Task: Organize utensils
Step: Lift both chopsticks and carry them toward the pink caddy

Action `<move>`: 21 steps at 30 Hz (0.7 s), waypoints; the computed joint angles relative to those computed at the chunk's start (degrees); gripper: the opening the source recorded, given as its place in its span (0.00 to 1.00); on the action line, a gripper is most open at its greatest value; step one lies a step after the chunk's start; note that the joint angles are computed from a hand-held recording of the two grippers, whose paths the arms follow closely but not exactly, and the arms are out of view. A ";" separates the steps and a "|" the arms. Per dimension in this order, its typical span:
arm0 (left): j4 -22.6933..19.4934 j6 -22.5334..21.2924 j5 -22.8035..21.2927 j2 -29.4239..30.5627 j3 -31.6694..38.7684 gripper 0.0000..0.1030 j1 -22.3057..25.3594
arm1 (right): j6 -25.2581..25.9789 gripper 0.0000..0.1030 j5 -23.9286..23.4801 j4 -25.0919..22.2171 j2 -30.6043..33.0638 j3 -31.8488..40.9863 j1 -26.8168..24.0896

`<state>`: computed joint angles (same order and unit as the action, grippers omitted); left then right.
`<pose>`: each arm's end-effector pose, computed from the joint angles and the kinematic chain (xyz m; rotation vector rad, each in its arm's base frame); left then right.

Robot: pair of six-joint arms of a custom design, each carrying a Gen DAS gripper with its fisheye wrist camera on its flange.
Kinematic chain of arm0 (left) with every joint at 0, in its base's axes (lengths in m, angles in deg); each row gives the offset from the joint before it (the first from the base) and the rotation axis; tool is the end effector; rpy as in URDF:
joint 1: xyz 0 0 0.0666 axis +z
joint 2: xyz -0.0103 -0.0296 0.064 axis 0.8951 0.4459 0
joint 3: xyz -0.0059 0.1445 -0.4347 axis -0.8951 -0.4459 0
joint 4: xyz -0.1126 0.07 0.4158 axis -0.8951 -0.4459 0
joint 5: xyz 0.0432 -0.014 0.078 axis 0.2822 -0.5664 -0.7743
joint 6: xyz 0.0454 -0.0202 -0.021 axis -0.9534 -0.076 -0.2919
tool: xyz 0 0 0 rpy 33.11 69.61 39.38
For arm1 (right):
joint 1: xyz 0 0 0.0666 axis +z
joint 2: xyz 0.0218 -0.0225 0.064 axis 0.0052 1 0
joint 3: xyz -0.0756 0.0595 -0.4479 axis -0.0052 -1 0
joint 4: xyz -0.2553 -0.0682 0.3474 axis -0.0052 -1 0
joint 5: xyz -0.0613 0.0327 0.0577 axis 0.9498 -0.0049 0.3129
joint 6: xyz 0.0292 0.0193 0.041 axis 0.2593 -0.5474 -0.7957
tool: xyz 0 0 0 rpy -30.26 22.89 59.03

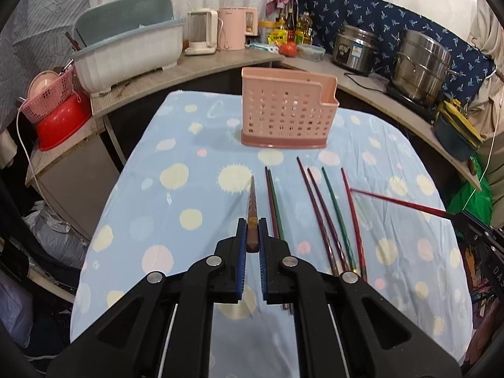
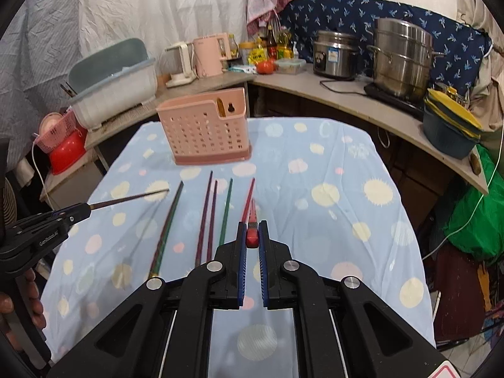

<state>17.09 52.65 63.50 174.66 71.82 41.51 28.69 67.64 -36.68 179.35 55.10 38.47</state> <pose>0.5732 -0.2327 0.5137 0.3577 2.3693 -0.2449 0.4734 0.3459 0.5122 0.3216 2.2629 -0.0435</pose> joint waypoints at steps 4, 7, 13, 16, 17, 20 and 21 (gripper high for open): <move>-0.45 -0.20 -0.23 0.39 2.37 0.07 0.00 | 1.40 0.07 0.88 1.00 -0.40 1.11 -0.13; -0.34 -0.31 -0.33 0.56 3.74 0.07 0.03 | 2.45 0.07 1.21 1.66 -0.47 2.10 -0.44; -0.32 -0.51 -0.46 1.54 6.59 0.07 -0.09 | 4.40 0.07 2.07 2.61 -0.37 3.87 -0.90; -0.50 -0.75 -0.20 2.25 8.11 0.07 -0.10 | 5.33 0.07 2.33 2.98 -0.15 4.80 -1.09; -0.53 -0.85 -0.10 2.53 8.66 0.07 -0.06 | 5.63 0.07 2.25 3.17 -0.10 5.12 -1.24; -0.99 -0.89 0.55 3.48 10.51 0.07 0.19 | 6.40 0.07 1.31 3.94 0.07 5.86 -1.91; -1.28 -0.88 0.79 3.85 11.19 0.07 0.30 | 6.73 0.07 0.79 4.15 0.28 6.36 -2.28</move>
<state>15.81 51.77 64.29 178.50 83.02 41.81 35.43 68.43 -32.53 179.63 61.45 36.20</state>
